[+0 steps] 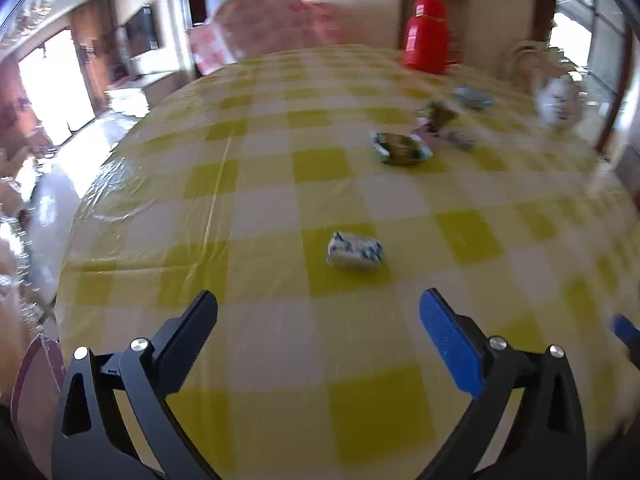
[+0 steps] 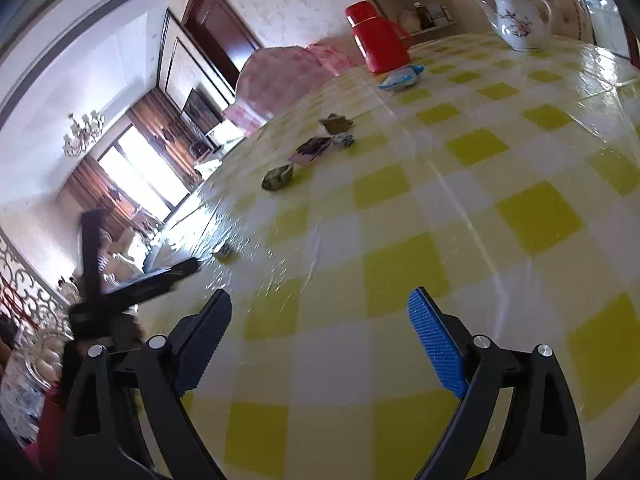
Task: Organize snacks
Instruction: 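Move both open grippers back over the snacks on the table, then grasp the white-blue milk candy with the left gripper while the right grasps another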
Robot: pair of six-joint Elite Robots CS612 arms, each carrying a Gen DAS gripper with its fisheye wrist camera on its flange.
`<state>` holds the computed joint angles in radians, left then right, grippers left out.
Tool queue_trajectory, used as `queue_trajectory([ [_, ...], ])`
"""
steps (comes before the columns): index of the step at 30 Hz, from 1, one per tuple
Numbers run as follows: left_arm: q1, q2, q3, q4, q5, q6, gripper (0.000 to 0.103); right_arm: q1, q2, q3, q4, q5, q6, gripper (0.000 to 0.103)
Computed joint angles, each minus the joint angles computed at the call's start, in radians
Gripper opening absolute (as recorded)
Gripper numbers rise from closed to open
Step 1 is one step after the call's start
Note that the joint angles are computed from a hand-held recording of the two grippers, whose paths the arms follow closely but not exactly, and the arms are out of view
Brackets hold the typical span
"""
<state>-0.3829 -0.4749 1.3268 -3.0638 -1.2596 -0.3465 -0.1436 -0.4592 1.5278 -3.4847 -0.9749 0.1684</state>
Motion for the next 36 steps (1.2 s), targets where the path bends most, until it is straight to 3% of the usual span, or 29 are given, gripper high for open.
queue_trajectory([
  [5,-0.017,0.052,-0.096,0.079,0.084,-0.045,0.101,-0.014,0.007,-0.016,0.020,0.045,-0.005,0.087],
  [9,-0.005,0.065,-0.139,0.132,0.052,-0.024,0.101,-0.015,0.002,-0.012,0.032,0.064,-0.025,0.087],
  [12,0.006,0.069,-0.150,0.150,-0.001,0.059,0.097,-0.003,-0.019,-0.003,0.081,0.008,-0.096,0.087],
  [17,0.029,0.074,-0.150,0.102,-0.100,0.224,0.096,0.018,-0.042,-0.042,0.191,-0.070,-0.272,0.087],
  [19,0.044,0.080,-0.160,0.095,-0.188,0.251,0.085,0.029,-0.033,-0.083,0.198,-0.115,-0.314,0.087],
  [20,0.049,0.081,-0.159,0.087,-0.220,0.257,0.076,0.034,-0.024,-0.110,0.204,-0.131,-0.323,0.087],
  [21,0.050,0.080,-0.155,0.075,-0.224,0.270,0.057,0.040,-0.010,-0.150,0.226,-0.155,-0.321,0.087],
  [24,0.050,0.082,-0.154,0.054,-0.241,0.300,0.037,0.056,0.029,-0.251,0.296,-0.205,-0.308,0.087],
  [27,0.047,0.085,-0.159,0.055,-0.232,0.297,0.035,0.076,0.082,-0.371,0.378,-0.268,-0.303,0.087],
  [36,0.048,0.087,-0.164,0.059,-0.236,0.294,0.035,0.107,0.251,-0.733,0.616,-0.325,-0.311,0.087],
])
